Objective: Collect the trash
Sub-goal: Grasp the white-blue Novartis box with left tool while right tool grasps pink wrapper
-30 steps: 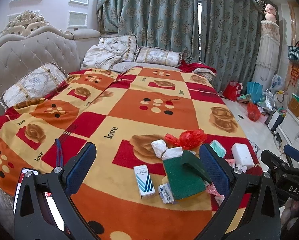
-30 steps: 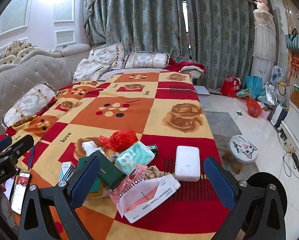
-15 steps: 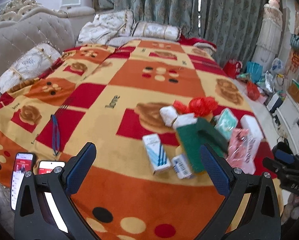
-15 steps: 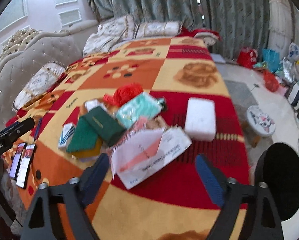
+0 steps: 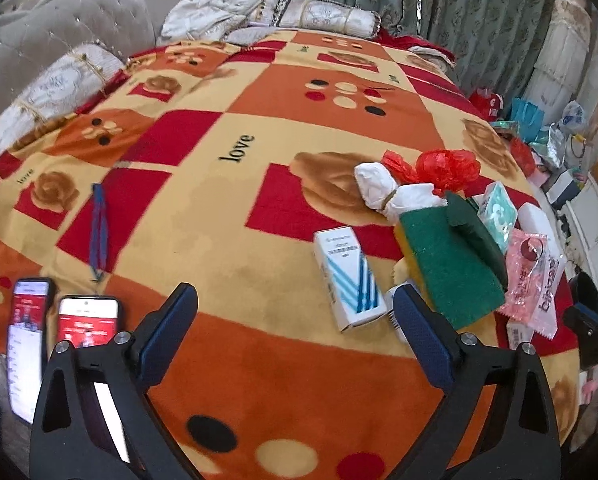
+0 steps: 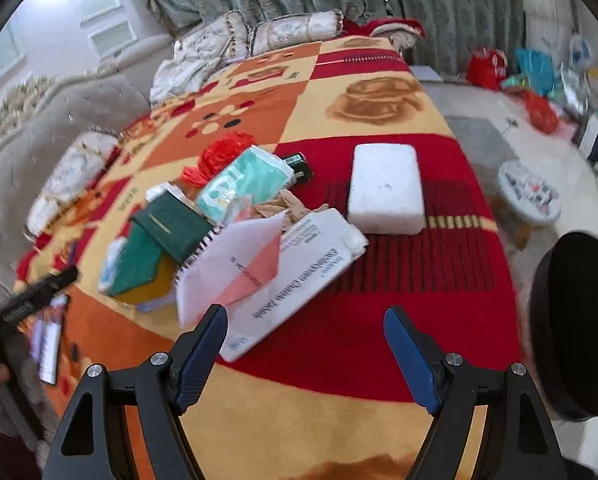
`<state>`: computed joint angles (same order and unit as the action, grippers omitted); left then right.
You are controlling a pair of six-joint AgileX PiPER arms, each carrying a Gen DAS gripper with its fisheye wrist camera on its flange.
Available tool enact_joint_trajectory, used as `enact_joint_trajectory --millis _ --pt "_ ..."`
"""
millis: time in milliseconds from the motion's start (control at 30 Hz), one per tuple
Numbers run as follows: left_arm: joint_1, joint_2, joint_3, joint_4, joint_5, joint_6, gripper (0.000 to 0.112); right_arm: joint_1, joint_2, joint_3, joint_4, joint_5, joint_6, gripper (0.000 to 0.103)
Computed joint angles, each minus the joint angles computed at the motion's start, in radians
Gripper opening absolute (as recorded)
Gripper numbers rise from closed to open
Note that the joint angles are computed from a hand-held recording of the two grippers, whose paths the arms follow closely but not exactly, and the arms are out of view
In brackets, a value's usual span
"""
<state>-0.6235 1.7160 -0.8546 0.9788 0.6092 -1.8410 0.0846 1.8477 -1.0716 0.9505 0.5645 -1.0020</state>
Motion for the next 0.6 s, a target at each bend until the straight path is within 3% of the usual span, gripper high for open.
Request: enact_joint_trajectory --millis 133,300,367,400,433,467,533,600 --pt "0.041 0.057 -0.056 -0.031 -0.048 0.058 0.095 0.02 -0.023 -0.02 0.033 0.027 -0.023 0.079" --pt "0.099 0.126 -0.113 -0.125 -0.127 0.177 0.076 0.079 0.029 -0.091 0.009 0.05 0.015 0.079" --pt "0.126 0.154 -0.13 -0.175 -0.159 0.229 0.058 0.099 0.061 -0.112 0.016 0.044 0.012 0.079" --pt "0.135 0.161 -0.135 -0.207 -0.169 0.259 0.051 0.107 0.085 -0.127 0.031 0.051 -0.001 0.072" --pt "0.151 0.164 -0.13 -0.241 -0.207 0.292 0.042 0.11 0.102 -0.139 0.04 0.063 -0.01 0.053" --pt "0.164 0.162 -0.121 -0.265 -0.247 0.314 0.037 0.111 0.124 -0.155 0.045 0.082 -0.014 0.044" --pt "0.152 0.16 -0.129 -0.258 -0.231 0.311 0.035 0.113 0.148 -0.167 0.048 0.096 -0.017 0.032" --pt "0.136 0.146 -0.127 -0.245 -0.219 0.305 0.03 0.105 0.135 -0.144 0.077 0.095 -0.06 0.026"
